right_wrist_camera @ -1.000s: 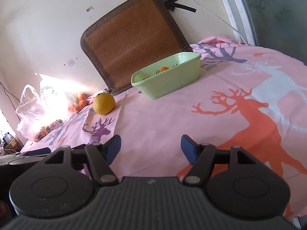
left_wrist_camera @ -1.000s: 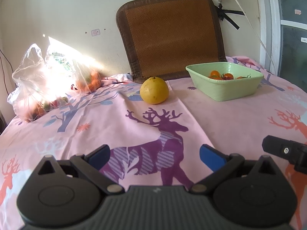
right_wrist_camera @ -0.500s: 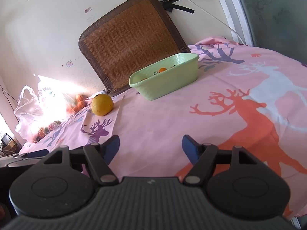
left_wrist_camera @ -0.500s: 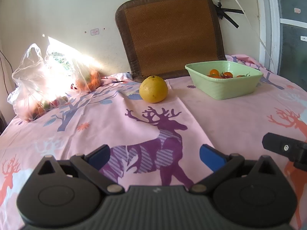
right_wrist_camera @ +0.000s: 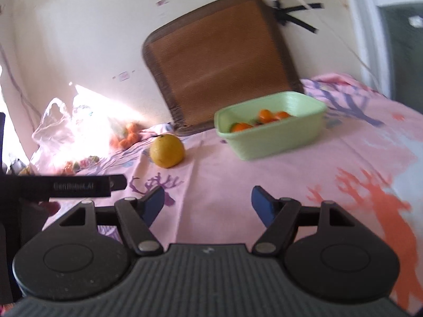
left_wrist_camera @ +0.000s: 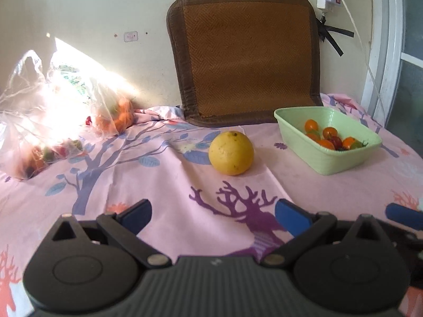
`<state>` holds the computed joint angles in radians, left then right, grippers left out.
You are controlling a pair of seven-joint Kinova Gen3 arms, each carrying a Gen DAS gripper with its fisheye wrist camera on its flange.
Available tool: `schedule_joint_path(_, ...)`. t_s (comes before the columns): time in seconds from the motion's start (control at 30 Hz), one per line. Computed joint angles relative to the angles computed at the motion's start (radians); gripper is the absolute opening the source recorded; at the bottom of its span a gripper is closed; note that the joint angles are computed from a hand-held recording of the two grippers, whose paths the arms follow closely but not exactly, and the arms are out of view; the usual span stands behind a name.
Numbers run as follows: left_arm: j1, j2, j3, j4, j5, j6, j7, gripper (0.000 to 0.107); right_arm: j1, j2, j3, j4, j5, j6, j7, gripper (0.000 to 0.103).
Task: Organize fruits
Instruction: 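Grasp the yellow grapefruit with the left tool, then lower the grapefruit into the green basket and open the left tool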
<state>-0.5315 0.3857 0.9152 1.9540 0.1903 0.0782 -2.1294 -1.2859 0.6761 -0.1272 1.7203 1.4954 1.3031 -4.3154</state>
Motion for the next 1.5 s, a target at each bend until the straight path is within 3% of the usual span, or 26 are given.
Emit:
schedule_joint_path(0.07,0.003,0.075,0.007,-0.093,0.000,0.081,-0.019,0.103,0.031,-0.016,0.033,-0.001,0.049,-0.081,0.081,0.075)
schedule_joint_path(0.2,0.133,0.158,-0.117,-0.278,0.022,0.195,-0.012,0.103,0.140,-0.015,0.049,-0.035,0.154,-0.244,0.244,0.075)
schedule_joint_path(0.27,0.165,0.213,-0.129,-0.371,0.037,0.268,-0.042,0.103,0.229,-0.005,0.019,-0.081,0.175,-0.325,0.325,0.075)
schedule_joint_path(0.33,0.212,0.260,-0.159,-0.463,0.048,0.345,-0.065,0.103,0.273,0.008,0.033,-0.131,0.168,-0.407,0.407,0.075)
schedule_joint_path(0.4,0.269,0.294,-0.206,-0.541,0.054,0.402,-0.072,0.102,0.271,0.033,0.104,-0.189,0.126,-0.487,0.488,0.075)
schedule_joint_path(0.5,0.325,0.341,-0.258,-0.637,0.067,0.491,-0.081,0.091,0.297,0.067,0.141,-0.262,0.066,-0.570,0.610,0.075)
schedule_joint_path(0.6,0.353,0.378,-0.284,-0.701,0.084,0.584,-0.109,0.065,0.368,0.073,0.073,-0.295,0.030,-0.602,0.690,0.066)
schedule_joint_path(0.7,0.339,0.326,-0.283,-0.631,0.164,0.541,-0.181,0.064,0.364,0.050,0.032,-0.253,0.079,-0.537,0.627,0.065)
schedule_joint_path(0.8,0.299,0.271,-0.183,-0.543,0.226,0.426,-0.303,0.064,0.255,0.004,0.116,-0.163,0.132,-0.420,0.505,0.065)
schedule_joint_path(0.9,0.353,0.274,-0.164,-0.576,0.284,0.421,-0.364,0.065,0.199,-0.051,0.156,-0.064,0.141,-0.298,0.457,0.066)
schedule_joint_path(1.0,0.492,0.333,-0.238,-0.712,0.267,0.511,-0.290,0.065,0.270,-0.102,0.075,0.017,0.119,-0.221,0.454,0.066)
schedule_joint_path(1.13,0.670,0.389,-0.395,-0.851,0.242,0.608,-0.157,0.063,0.446,-0.146,-0.077,0.110,0.114,-0.260,0.368,0.066)
schedule_joint_path(1.23,0.745,0.378,-0.485,-0.847,0.250,0.578,-0.149,0.068,0.486,-0.142,-0.110,0.144,0.120,-0.269,0.309,0.066)
schedule_joint_path(1.37,0.797,0.327,-0.560,-0.788,0.239,0.508,-0.121,0.075,0.520,-0.134,-0.187,0.172,0.155,-0.203,0.235,0.067)
schedule_joint_path(1.43,0.789,0.275,-0.561,-0.708,0.235,0.432,-0.120,0.081,0.497,-0.128,-0.219,0.175,0.141,-0.123,0.234,0.067)
schedule_joint_path(1.5,0.795,0.206,-0.594,-0.616,0.233,0.359,-0.107,0.086,0.422,-0.122,-0.201,0.174,0.110,-0.042,0.211,0.067)
